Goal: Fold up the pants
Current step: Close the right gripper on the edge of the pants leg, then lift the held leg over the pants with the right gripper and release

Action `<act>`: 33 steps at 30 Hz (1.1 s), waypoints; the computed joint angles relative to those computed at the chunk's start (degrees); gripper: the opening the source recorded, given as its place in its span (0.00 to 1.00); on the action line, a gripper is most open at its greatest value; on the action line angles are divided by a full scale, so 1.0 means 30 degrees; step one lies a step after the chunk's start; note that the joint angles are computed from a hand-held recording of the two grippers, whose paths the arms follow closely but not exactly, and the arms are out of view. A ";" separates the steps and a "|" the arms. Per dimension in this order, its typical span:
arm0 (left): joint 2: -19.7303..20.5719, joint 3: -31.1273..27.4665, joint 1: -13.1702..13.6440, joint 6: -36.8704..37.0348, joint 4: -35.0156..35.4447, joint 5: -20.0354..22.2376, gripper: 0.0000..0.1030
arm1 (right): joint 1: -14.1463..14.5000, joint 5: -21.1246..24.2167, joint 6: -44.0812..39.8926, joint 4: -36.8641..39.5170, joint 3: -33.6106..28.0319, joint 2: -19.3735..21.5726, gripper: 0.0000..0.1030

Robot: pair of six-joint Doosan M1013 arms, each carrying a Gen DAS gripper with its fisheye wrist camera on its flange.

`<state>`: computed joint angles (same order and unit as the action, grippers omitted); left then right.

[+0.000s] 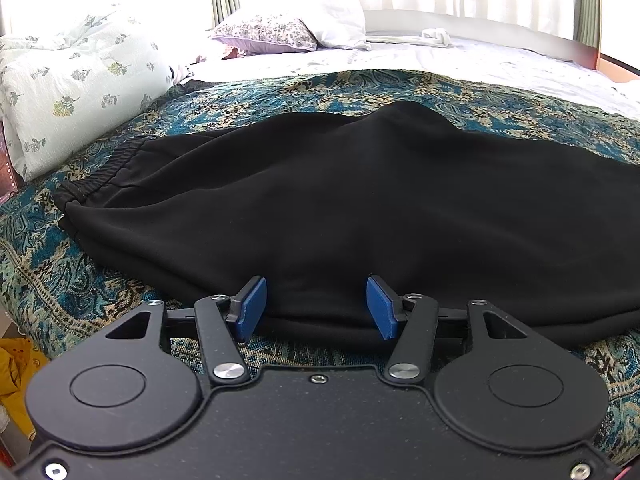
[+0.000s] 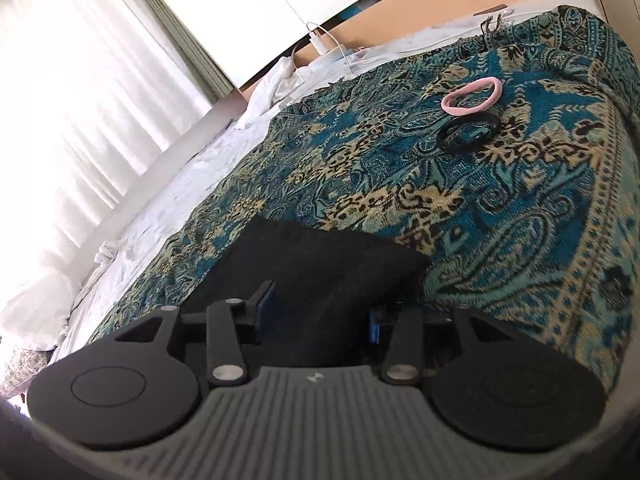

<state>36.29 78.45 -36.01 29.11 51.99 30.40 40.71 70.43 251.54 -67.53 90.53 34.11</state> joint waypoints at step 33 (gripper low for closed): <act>-0.0687 0.1635 0.0648 -0.2199 0.1861 -0.3657 0.53 | 0.0588 -0.7299 -3.0075 0.8583 -1.8912 0.8898 0.06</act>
